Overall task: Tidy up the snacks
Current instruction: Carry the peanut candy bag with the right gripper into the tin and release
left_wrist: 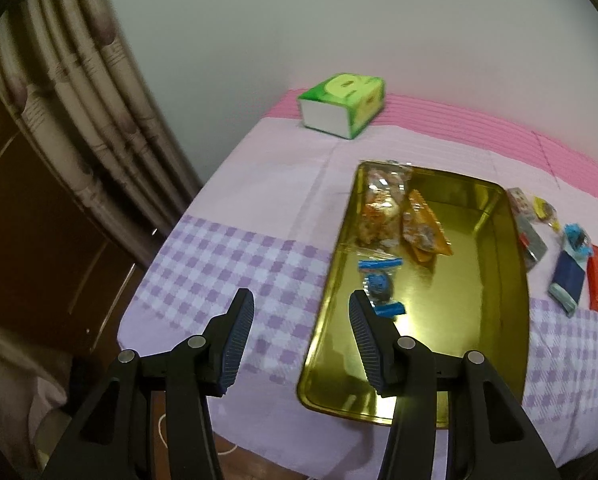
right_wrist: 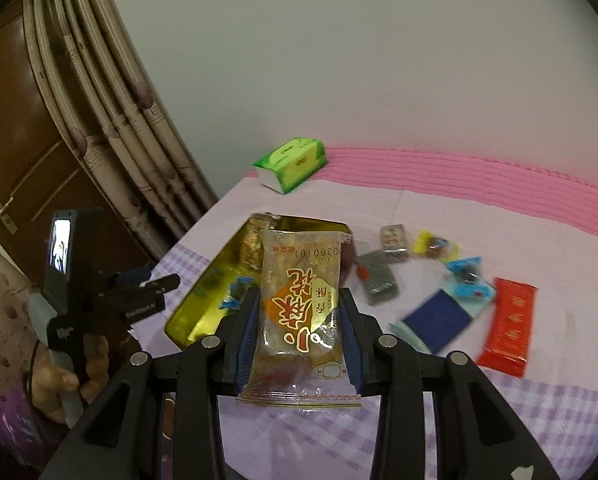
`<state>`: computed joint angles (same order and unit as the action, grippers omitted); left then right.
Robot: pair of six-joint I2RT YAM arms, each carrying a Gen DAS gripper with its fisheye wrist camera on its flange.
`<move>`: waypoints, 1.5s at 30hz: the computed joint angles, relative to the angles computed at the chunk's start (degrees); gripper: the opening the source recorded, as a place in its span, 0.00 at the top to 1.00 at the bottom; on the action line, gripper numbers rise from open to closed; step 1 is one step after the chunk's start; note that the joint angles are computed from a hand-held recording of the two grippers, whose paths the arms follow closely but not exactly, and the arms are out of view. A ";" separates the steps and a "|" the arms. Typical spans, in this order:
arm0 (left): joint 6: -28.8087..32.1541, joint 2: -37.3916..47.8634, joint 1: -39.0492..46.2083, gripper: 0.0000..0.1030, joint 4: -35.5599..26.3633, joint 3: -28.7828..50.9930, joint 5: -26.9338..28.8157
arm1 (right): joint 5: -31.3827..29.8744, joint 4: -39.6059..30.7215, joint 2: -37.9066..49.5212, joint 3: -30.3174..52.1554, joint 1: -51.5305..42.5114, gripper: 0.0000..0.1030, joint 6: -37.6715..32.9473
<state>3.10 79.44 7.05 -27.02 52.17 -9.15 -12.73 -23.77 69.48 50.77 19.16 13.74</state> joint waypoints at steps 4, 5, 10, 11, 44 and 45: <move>-0.61 0.19 0.99 0.50 0.22 0.26 -0.57 | -0.52 2.48 5.85 2.78 1.31 0.66 1.22; -0.67 0.09 0.92 0.49 0.34 0.18 -0.86 | -0.56 3.04 7.46 3.59 1.58 0.66 1.50; -0.50 -0.35 0.08 0.43 0.98 -0.32 -2.35 | -0.84 5.10 15.18 7.27 2.12 0.66 2.82; -0.49 -0.39 -0.01 0.43 1.23 -0.38 -2.56 | -0.99 5.36 17.32 8.42 2.14 0.66 3.19; 0.44 0.87 -0.13 0.40 2.48 -0.12 -2.24 | 5.40 3.42 39.57 23.01 5.84 0.64 8.47; 0.44 0.90 -0.17 0.40 2.54 -0.15 -2.28 | 5.15 3.85 39.19 22.48 6.01 0.64 8.61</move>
